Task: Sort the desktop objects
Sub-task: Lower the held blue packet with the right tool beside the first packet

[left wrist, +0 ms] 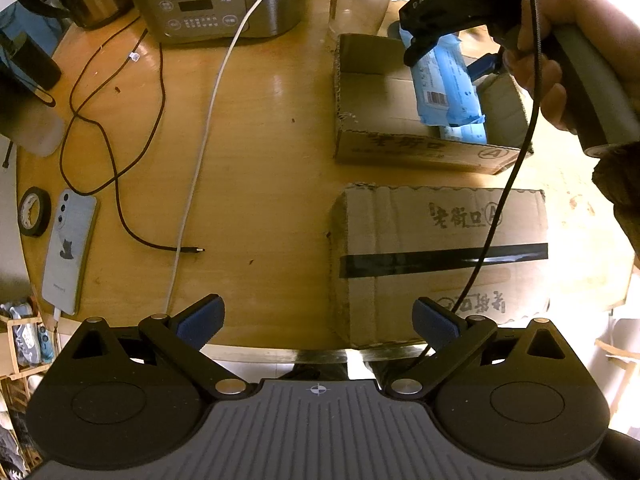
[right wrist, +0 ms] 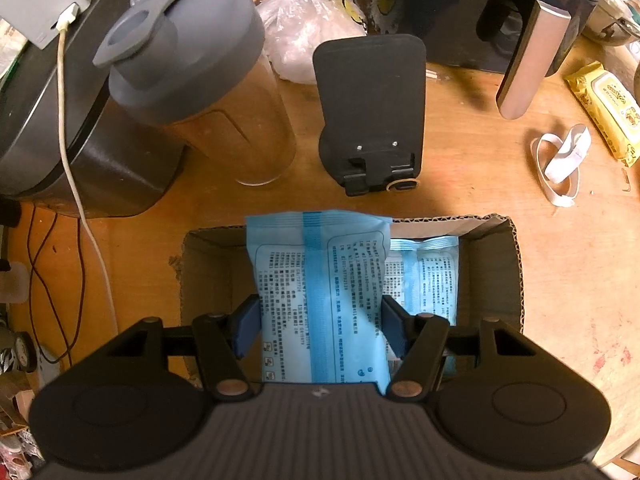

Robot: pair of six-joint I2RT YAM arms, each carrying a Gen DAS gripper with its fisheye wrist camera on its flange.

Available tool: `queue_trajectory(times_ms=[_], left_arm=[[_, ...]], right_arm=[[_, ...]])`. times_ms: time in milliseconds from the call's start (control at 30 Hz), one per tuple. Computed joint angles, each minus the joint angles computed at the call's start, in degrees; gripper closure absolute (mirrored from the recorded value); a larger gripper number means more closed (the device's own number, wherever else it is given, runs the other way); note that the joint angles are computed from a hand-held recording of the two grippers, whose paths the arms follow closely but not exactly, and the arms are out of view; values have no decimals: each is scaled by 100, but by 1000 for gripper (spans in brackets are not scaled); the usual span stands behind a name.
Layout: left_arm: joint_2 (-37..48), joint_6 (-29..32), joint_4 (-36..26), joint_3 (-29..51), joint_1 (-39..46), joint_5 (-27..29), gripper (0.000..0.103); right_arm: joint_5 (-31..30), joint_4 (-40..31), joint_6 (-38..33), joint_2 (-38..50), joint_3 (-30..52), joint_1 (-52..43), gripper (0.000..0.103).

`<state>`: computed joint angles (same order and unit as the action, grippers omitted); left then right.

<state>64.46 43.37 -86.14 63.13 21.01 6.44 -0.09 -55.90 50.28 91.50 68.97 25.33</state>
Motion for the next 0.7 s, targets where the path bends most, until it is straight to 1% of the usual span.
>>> queue_trajectory(times_ms=[700], left_arm=[[30, 11, 4, 9, 21, -23, 0]], right_arm=[[1, 70, 146, 138, 134, 88, 42]])
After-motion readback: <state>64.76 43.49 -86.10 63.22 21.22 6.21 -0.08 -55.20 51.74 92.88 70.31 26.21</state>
